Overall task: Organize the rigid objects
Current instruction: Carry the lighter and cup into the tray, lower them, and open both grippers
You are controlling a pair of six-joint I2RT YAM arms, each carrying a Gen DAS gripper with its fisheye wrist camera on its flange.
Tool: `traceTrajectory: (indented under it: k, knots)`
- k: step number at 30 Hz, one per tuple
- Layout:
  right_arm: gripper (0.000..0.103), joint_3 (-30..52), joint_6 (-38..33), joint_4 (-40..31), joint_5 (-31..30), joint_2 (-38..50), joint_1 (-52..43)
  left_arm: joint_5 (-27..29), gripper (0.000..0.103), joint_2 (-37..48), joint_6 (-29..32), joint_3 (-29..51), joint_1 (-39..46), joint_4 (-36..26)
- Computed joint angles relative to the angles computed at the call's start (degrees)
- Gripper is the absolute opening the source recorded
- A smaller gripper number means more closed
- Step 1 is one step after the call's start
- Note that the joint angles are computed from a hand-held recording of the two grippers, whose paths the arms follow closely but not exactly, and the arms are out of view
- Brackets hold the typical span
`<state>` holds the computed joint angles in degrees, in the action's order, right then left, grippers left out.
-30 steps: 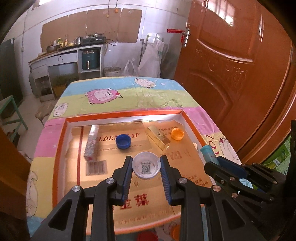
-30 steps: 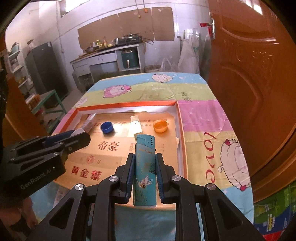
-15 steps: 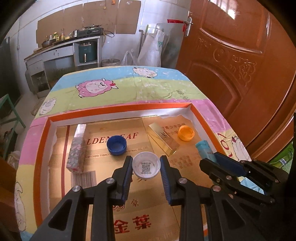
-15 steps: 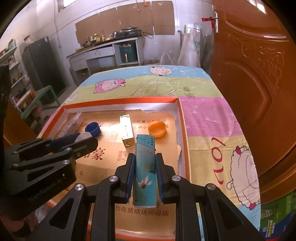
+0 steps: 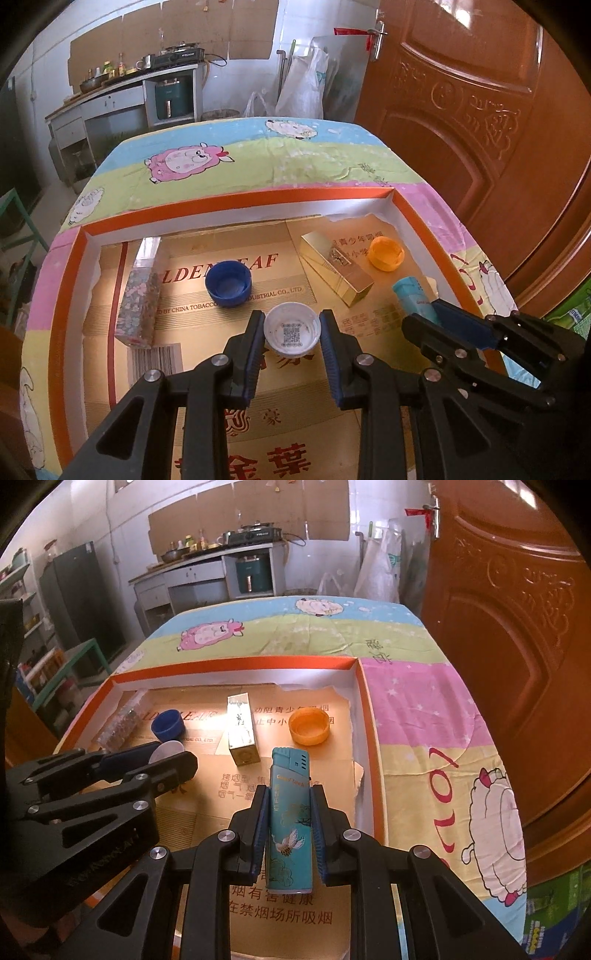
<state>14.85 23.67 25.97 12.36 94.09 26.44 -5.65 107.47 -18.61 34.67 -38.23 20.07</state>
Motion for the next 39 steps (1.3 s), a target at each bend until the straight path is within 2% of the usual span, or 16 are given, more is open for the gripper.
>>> traceTrajectory:
  k: [16,30,32,34,39]
  knots:
    - [0.023,1.63,-0.5,2.4,-0.72,5.26,-0.92,-0.43,0.031,2.35,0.44,0.64,-0.08,1.35]
    - [0.025,0.05,0.63,2.13,-0.44,2.56,-0.93,1.32,0.031,-0.63,0.14,-1.04,0.14,1.28]
    - [0.031,-0.53,0.75,1.31,0.33,0.62,-0.59,0.8,0.031,-1.93,0.13,-1.76,-0.11,1.3]
    - [0.046,-1.06,1.05,-0.14,1.13,-1.51,-0.21,0.61,0.031,-2.83,0.13,-2.2,-0.12,1.11]
    - [0.047,-2.59,1.67,-2.67,1.96,-6.5,0.24,-0.6,0.041,-5.97,-0.24,-4.76,-0.06,2.1]
